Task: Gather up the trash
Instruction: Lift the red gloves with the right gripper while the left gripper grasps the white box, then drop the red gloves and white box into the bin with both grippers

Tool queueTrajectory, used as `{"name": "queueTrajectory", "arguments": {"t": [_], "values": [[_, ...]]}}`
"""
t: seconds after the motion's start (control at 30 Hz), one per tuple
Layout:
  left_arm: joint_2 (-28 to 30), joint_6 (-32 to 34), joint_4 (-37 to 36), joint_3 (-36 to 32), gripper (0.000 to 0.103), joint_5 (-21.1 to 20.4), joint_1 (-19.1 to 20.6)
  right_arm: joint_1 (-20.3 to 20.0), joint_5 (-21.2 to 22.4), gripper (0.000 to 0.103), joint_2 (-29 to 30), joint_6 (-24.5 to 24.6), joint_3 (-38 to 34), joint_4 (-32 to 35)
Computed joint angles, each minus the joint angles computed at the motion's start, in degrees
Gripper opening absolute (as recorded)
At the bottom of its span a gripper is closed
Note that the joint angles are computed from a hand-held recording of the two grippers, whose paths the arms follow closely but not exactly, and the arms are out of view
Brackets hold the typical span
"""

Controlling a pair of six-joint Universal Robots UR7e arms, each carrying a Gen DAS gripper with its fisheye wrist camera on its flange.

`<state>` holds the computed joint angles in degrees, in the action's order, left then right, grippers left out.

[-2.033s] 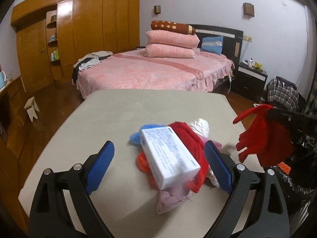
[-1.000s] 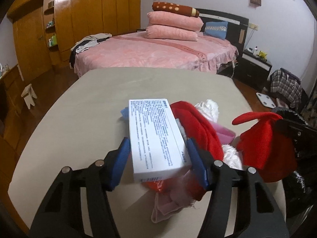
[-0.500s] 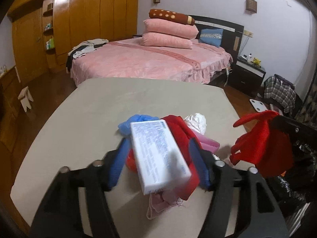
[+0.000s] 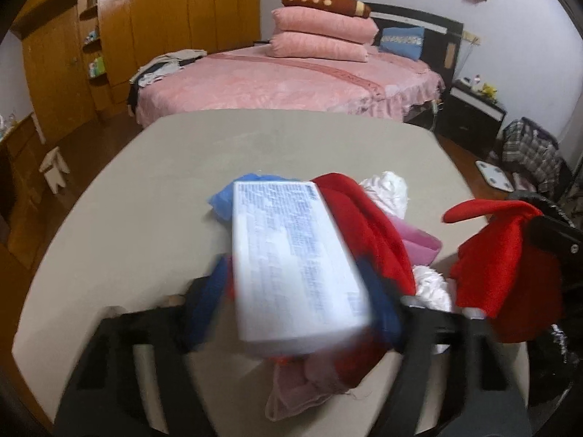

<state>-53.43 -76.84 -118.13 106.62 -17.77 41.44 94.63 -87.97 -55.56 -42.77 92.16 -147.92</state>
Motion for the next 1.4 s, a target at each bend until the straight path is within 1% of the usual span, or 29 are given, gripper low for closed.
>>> {"name": "queueTrajectory", "arguments": {"t": [0.07, 0.1, 0.2, 0.33, 0.5, 0.57, 0.67, 0.7, 0.77, 0.87, 0.97, 1.0, 1.1, 1.13, 1.23, 1.4], "values": [[-0.3, 2.8, -4.5, 1.4, 0.062, 0.4, -0.3, 0.3, -0.2, 0.006, -0.1, -0.6, 0.1, -0.2], [-0.7, 2.7, -4.9, 2.0, 0.061, 1.0, -0.6, 0.5, -0.2, 0.006, -0.3, -1.1, 0.3, -0.5], [-2.0, 0.5, -3.7, 3.0, 0.059, 2.8, -2.1, 0.8, 0.3, 0.006, -0.8, -1.9, 0.8, -1.1], [-3.2, 0.2, -2.7, 3.0, 0.059, 4.5, -4.0, 1.3, 2.0, 0.006, -1.7, -1.4, 0.5, -0.8], [-2.9, 3.8, -6.8, 2.7, 0.059, 6.3, -6.3, 1.6, 4.1, 0.006, -3.4, -1.4, 0.7, -1.2], [-2.2, 6.8, -10.2, 2.4, 0.059, 6.7, -6.9, 1.6, 4.6, 0.006, -4.1, -1.6, 0.9, -1.7], [-0.7, 12.1, -15.8, 1.6, 0.059, 7.4, -7.9, 1.5, 5.4, 0.006, -5.3, -1.7, 1.0, -2.3], [0.2, 15.1, -18.8, 1.2, 0.059, 7.5, -8.2, 1.4, 5.8, 0.006, -5.8, -1.6, 1.1, -2.6], [1.9, 21.4, -25.6, 0.4, 0.059, 7.5, -8.5, 1.2, 6.3, 0.006, -6.8, -1.5, 1.2, -3.2], [5.4, 33.0, -37.3, -1.8, 0.059, 6.8, -8.8, 0.6, 6.5, 0.006, -8.0, -1.5, 1.2, -4.1], [9.6, 44.0, -47.6, -5.4, 0.059, 4.8, -8.7, 0.0, 6.2, 0.006, -8.9, -1.2, 1.0, -5.0], [10.6, 46.4, -49.7, -6.4, 0.059, 4.2, -8.6, -0.3, 6.0, 0.006, -9.4, -1.1, 1.0, -5.4], [14.6, 54.2, -55.6, -10.7, 0.059, 1.1, -8.3, -1.3, 5.0, 0.006, -10.6, -1.0, 0.9, -6.4], [15.4, 55.7, -56.6, -11.6, 0.059, 0.5, -8.2, -1.8, 4.5, 0.006, -10.9, -1.0, 0.8, -6.7], [19.3, 61.6, -59.3, -16.7, 0.059, -3.4, -7.5, -2.9, 3.1, 0.006, -11.8, -0.9, 0.5, -7.6], [24.2, 65.8, -59.8, -22.8, 0.059, -9.1, -6.5, -4.8, 0.3, 0.006, -11.7, -0.4, -1.1, -8.6]]}}
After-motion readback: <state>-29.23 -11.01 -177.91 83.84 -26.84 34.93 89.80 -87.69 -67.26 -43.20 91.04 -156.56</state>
